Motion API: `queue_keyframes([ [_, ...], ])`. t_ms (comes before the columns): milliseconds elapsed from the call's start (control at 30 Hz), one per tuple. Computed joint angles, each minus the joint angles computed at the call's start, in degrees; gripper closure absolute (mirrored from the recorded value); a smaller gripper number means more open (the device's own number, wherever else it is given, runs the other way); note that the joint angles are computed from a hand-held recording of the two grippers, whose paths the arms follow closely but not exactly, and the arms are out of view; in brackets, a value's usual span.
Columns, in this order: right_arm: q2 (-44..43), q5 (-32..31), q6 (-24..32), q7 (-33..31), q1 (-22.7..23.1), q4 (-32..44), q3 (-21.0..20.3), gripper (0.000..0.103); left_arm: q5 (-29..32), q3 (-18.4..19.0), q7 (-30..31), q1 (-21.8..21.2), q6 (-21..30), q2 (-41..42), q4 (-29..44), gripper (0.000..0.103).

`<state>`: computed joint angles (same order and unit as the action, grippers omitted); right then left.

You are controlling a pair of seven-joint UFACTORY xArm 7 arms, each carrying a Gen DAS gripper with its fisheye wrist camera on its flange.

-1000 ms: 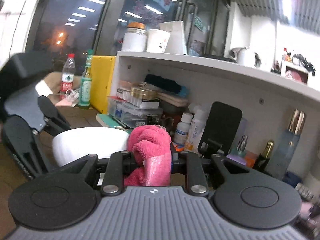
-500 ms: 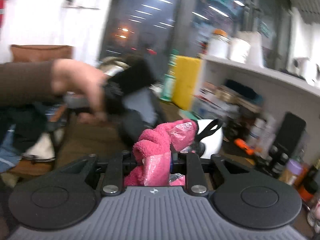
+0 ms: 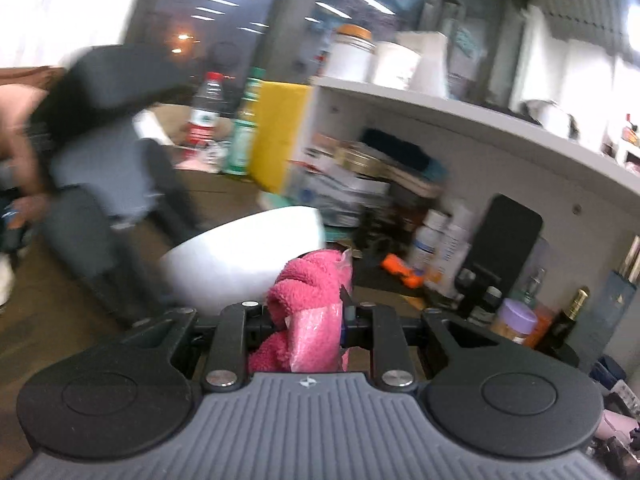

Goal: Clean bowl
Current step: 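Scrub the bowl's outside near the rim with the right gripper while the left gripper holds the bowl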

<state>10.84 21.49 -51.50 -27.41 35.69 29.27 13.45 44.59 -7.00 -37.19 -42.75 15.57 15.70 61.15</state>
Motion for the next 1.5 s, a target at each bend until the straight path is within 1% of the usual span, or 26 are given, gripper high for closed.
queue_keyframes([
  [67,1.7,-1.0,-0.5,1.9,-0.9,1.8,-0.5,0.079,0.3,0.2,-0.2,-0.1,-0.1,0.1,0.1,0.068],
  [200,2.8,-3.3,-1.0,3.8,-1.6,2.7,-0.8,0.079,1.0,0.8,-1.0,-0.1,-0.7,0.6,0.5,0.059],
  [300,1.5,-7.2,-1.4,4.9,-2.1,0.7,-0.5,0.079,1.4,1.4,-1.9,-0.2,-1.5,1.1,0.9,0.059],
  [367,-1.1,-12.9,-0.8,8.3,-3.7,-2.4,-0.1,0.079,0.7,1.3,-1.6,0.2,-2.5,1.1,0.6,0.065],
  [433,-3.8,-15.4,0.3,8.7,-3.6,-5.2,0.5,0.079,1.0,1.7,-1.7,0.1,-3.4,0.7,-0.1,0.070],
  [500,-6.4,-16.5,1.7,8.1,-3.1,-7.8,1.3,0.079,-0.8,1.1,-0.3,1.2,-4.4,-0.1,-1.4,0.072],
  [533,-8.7,-18.8,3.2,8.9,-3.1,-9.8,1.8,0.079,-3.1,0.4,1.2,2.6,-5.6,-0.7,-2.5,0.072],
  [567,-10.9,-22.4,4.3,10.7,-3.4,-11.6,1.9,0.079,-5.2,-0.1,2.5,3.8,-6.8,-1.3,-3.6,0.072],
  [633,-14.4,-30.2,5.7,14.7,-4.0,-14.3,1.5,0.079,-8.0,-0.5,4.7,4.7,-8.2,-2.0,-4.9,0.071],
  [667,-15.8,-32.1,6.1,15.8,-4.0,-15.2,1.6,0.079,-9.5,-0.9,6.1,5.2,-8.7,-2.3,-5.5,0.071],
  [767,-17.3,-31.5,6.8,15.3,-3.7,-15.4,2.6,0.079,-11.8,-1.0,9.2,4.9,-8.1,-2.3,-5.4,0.071],
  [867,-14.9,-27.0,5.1,12.8,-4.2,-13.2,3.2,0.079,-14.1,-1.4,11.9,5.0,-7.6,-1.9,-4.8,0.071],
  [900,-13.1,-23.8,3.9,10.9,-4.4,-11.8,3.4,0.079,-15.3,-1.9,13.3,5.3,-7.4,-1.8,-4.7,0.071],
  [967,-8.7,-14.8,1.2,6.4,-3.8,-8.6,3.6,0.079,-16.4,-1.9,14.8,5.3,-7.4,-1.7,-4.6,0.070],
  [1000,-7.3,-12.4,0.5,6.0,-3.5,-7.4,3.2,0.079,-16.2,-1.2,14.6,4.7,-7.3,-1.6,-4.5,0.069],
  [1067,-3.9,-7.3,-0.8,6.0,-3.3,-3.9,2.0,0.079,-13.8,1.1,12.2,2.6,-6.5,-1.6,-4.1,0.064],
  [1100,-3.1,-6.3,-1.0,6.1,-3.2,-3.1,1.5,0.079,-12.3,2.0,10.8,1.7,-6.1,-1.5,-3.8,0.061],
  [1133,-2.1,-5.2,-0.6,6.6,-3.2,-2.0,1.0,0.079,-9.4,3.7,8.1,0.2,-5.6,-1.5,-3.5,0.057],
  [1167,-1.3,-4.5,0.5,7.1,-3.2,-1.1,0.6,0.079,-5.2,5.6,4.3,-1.7,-4.7,-1.4,-3.1,0.051],
  [1200,-0.6,-4.0,1.8,7.5,-3.3,-0.5,0.3,0.079,-0.9,6.9,0.5,-3.2,-3.7,-1.2,-2.5,0.037],
  [1233,0.1,-3.6,3.1,8.0,-3.3,0.2,-0.1,0.079,2.2,7.5,-2.0,-3.9,-3.0,-1.1,-2.1,0.029],
  [1300,0.8,-3.5,5.5,8.3,-3.3,0.6,-0.7,0.078,4.9,6.9,-4.0,-3.5,-2.6,-0.9,-1.8,0.029],
  [1367,-0.4,-6.7,10.0,10.9,-4.5,0.4,-0.8,0.073,3.4,4.5,-2.5,-1.3,-2.2,-0.6,-1.4,0.029],
  [1400,-1.0,-6.9,11.7,11.7,-4.7,0.6,-0.9,0.072,3.0,3.6,-1.8,-0.4,-2.2,-0.4,-1.2,0.029],
  [1467,-1.8,-7.1,15.1,12.9,-4.7,1.1,-1.0,0.062,1.6,2.1,-0.3,1.2,-2.2,-0.2,-1.0,0.028],
  [1500,-1.6,-6.7,15.6,12.9,-4.4,1.4,-1.1,0.062,0.3,1.5,0.7,2.0,-2.4,0.0,-1.0,0.028],
])
